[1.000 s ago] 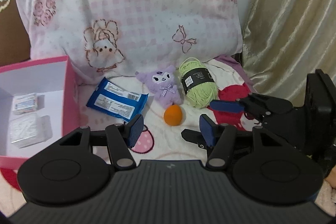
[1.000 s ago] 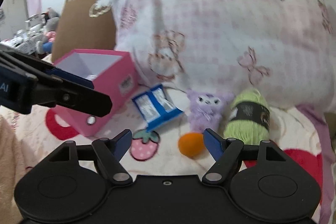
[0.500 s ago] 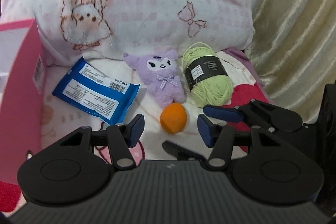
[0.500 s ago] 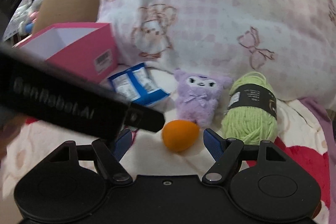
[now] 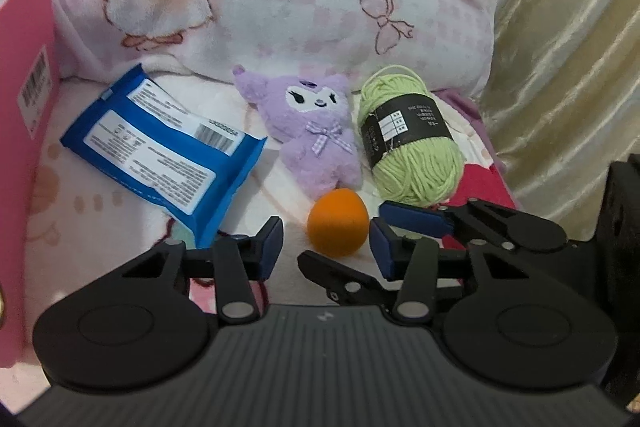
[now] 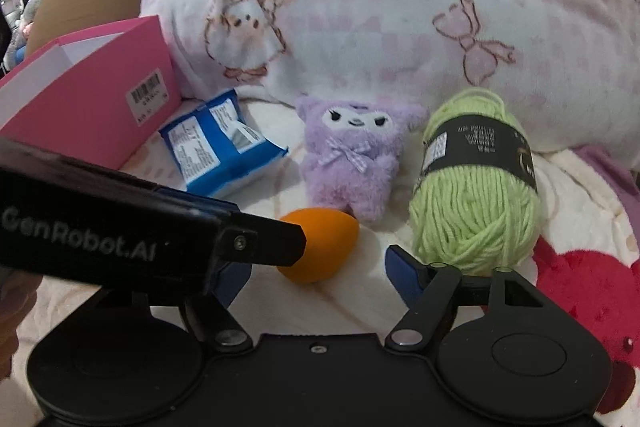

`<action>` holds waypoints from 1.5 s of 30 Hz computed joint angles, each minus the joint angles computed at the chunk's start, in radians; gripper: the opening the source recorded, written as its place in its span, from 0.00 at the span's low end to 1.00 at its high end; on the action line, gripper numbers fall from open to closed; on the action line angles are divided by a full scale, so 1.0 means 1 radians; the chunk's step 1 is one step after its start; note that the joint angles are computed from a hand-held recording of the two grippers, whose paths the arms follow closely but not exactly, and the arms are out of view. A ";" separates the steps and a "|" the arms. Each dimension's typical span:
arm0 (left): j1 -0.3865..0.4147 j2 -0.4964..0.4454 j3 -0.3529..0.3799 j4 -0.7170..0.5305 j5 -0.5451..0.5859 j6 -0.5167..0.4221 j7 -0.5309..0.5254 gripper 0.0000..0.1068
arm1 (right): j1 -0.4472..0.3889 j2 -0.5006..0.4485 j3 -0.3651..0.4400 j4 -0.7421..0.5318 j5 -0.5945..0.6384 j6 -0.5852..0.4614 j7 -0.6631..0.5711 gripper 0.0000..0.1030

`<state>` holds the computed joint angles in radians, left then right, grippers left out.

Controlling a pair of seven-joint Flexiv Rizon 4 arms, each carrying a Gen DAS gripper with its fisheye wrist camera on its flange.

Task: Organize objects
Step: 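Close the left gripper on the orange makeup sponge, then lift the sponge with the left gripper and carry it over the pink box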

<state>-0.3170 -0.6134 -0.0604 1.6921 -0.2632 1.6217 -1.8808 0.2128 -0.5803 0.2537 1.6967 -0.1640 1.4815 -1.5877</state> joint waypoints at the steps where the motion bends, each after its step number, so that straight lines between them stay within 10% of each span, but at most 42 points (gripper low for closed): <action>1: 0.008 -0.003 -0.011 -0.001 0.000 0.004 0.004 0.42 | -0.008 -0.003 0.011 -0.006 0.006 -0.011 -0.002 0.71; 10: 0.038 -0.019 -0.058 0.003 -0.009 0.043 0.020 0.32 | -0.033 -0.021 0.052 -0.030 0.031 -0.027 -0.053 0.49; 45: -0.089 0.107 0.111 0.028 0.095 -0.223 -0.172 0.26 | -0.016 0.081 0.079 0.049 0.068 -0.126 -0.262 0.46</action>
<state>-0.4055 -0.5061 0.0501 1.7196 -0.1680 1.3988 -2.0525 0.1972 -0.4993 0.3332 1.7461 -0.0959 1.3557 -1.8496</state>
